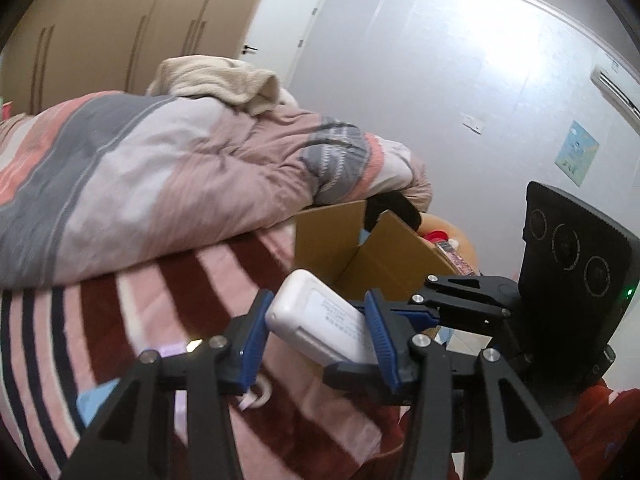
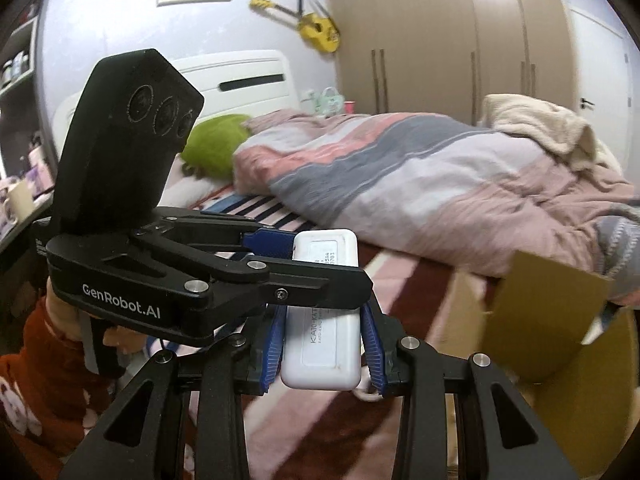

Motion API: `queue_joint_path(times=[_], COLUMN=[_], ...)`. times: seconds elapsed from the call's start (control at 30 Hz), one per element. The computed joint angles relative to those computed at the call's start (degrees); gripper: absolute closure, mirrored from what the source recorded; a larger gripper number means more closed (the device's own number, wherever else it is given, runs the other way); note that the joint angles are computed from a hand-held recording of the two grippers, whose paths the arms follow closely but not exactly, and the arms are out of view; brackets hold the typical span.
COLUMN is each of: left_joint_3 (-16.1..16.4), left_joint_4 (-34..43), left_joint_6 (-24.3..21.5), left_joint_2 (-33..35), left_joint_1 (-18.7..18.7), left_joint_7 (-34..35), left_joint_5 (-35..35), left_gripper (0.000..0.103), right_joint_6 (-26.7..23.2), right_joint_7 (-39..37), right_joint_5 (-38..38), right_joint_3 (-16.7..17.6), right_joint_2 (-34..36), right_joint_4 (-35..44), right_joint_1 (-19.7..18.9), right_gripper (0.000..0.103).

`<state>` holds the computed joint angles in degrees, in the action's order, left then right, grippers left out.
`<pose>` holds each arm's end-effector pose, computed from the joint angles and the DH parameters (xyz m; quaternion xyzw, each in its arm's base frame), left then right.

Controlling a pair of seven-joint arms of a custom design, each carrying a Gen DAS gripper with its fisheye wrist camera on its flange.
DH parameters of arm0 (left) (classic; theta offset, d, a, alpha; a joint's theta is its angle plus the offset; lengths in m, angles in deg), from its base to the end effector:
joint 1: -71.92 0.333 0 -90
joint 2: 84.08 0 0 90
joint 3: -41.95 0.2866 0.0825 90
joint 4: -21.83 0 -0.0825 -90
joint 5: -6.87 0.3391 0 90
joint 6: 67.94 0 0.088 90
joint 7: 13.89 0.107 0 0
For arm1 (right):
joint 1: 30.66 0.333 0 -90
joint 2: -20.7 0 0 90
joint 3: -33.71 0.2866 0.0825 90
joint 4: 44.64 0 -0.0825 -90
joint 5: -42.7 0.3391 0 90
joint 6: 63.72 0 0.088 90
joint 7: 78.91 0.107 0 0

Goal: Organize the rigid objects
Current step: 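Carry the white rectangular box into the cardboard box and release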

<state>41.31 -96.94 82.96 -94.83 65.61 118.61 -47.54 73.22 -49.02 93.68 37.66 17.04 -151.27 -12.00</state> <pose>0.5083 -0.0420 0.5751 -0.5593 0.6763 -0.4619 0.1283 0.5015 0.2174 0.5920 -0.8488 0.2688 -0.0728 0.4495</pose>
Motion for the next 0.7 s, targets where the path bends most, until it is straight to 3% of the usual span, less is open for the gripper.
queue_joint_path(times=[0.43,0.47,0.5,0.53,0.57,0.7], left_joint_3=[-8.47,-8.92,-9.38,-9.85,-10.36,-10.91], left_joint_4=[19.68,20.33,20.79,20.93,20.51,18.5], left_joint_6=[-4.87,-4.7,-4.73,-4.6,-3.94,-2.68], left_joint_2=[18.2,18.91,19.37,19.58,19.36,17.52], left_joint_1=[2.73,2.86,3.15,3.52,3.97,4.9], left_joint_7=[-14.81,-16.29,-17.24,-17.76,-17.56,-16.75], left_joint_5=[17.72,19.71,20.87,21.24,20.77,20.43], left_gripper=[0.058,0.057,0.046,0.035,0.031,0.026], right_joint_6=[-4.83,-4.48,-4.22,-4.54,-4.59,-3.66], right_joint_7=[14.02,15.44,16.35,17.5,17.72,16.65], right_joint_5=[-14.66,-16.1,-17.31,-18.73,-18.72,-17.8], right_joint_3=[-1.6,-1.56,-1.54,-1.52,-1.45,-1.14], right_joint_2=[9.07,9.47,9.55,10.05,10.13,8.93], right_joint_4=[10.85,11.04,10.94,11.46,11.4,9.55], right_joint_1=[-5.92,-6.04,-6.21,-6.31,-6.6,-7.24], right_gripper=[0.072,0.072,0.07,0.06,0.051,0.049])
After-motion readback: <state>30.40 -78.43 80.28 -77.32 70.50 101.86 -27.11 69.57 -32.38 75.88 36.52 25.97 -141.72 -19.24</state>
